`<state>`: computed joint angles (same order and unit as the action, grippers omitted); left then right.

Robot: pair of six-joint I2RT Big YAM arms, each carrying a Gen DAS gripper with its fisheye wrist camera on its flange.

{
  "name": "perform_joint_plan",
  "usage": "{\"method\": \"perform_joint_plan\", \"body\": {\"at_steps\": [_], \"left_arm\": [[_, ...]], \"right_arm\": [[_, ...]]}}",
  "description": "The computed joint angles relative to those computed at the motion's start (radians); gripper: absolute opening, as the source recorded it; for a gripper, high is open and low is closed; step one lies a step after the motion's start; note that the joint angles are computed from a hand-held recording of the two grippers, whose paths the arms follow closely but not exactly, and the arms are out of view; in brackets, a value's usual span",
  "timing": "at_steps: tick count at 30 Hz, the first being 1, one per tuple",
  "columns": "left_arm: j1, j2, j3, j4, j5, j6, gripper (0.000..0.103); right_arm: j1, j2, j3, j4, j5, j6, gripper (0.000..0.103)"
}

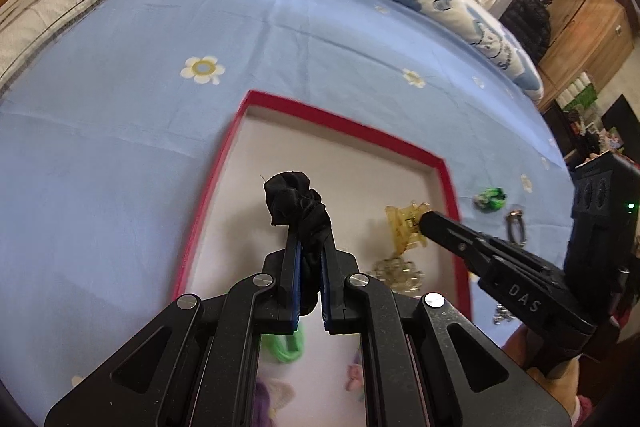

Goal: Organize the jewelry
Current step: 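Carry scrunchie and claw clip into the tray and open both tools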

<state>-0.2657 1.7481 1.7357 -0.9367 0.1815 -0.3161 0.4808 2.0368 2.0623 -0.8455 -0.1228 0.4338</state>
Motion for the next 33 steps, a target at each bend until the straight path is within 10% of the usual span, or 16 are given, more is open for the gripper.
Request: {"method": "perform_joint_plan", "body": {"at_steps": [11, 25, 33], "left_arm": [[0.003, 0.017, -0.003, -0.027, -0.031, -0.008, 0.009], [-0.003, 0.005, -0.005, -0.048, -0.041, -0.018, 0.043], [-0.007, -0.019, -0.024, -0.05, -0.04, -0.026, 0.047]], "right_arm": [[-0.009, 0.008, 0.001, -0.003, -0.022, 0.004, 0.007], [-0.017, 0.003, 0.001, -0.01, -0.058, 0.017, 0.016], [-0.017, -0.015, -0.017, 0.001, -0.053, 0.022, 0.027]]}}
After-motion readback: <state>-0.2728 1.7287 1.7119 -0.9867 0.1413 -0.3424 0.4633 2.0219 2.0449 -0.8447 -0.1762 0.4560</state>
